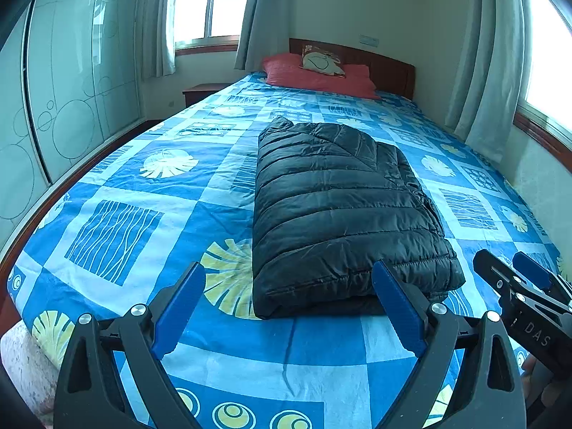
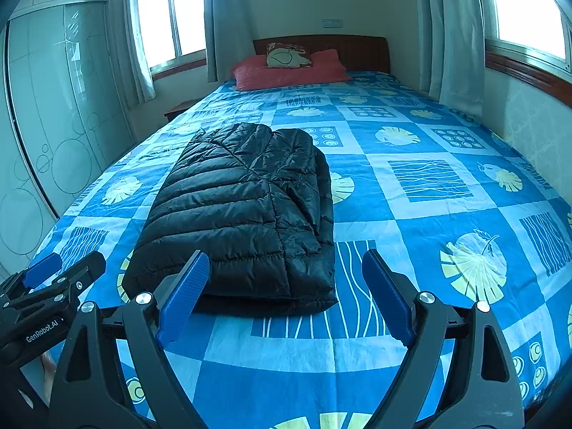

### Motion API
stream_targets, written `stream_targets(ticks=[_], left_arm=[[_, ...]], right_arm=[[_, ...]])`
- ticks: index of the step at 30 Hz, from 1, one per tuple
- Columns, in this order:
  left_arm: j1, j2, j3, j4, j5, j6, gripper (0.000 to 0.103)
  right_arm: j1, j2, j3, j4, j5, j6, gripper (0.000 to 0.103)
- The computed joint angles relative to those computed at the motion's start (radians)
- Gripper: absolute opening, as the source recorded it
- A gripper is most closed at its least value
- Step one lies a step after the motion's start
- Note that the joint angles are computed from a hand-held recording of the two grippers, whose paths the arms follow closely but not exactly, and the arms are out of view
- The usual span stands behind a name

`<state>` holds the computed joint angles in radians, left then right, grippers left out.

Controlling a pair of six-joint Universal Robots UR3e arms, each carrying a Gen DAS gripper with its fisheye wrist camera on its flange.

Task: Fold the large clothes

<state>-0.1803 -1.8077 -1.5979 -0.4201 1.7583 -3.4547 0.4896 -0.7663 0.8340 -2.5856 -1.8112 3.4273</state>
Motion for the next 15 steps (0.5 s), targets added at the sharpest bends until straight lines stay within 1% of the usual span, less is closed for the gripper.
stream_targets(ticks=[15], left_arm=[[0.007,-0.001,-0.015,0.01,-0.012,-0.006,0.093]], right_arm=[[0.002,0.013,-0.013,0.006,0.006,-0.002,0.087]])
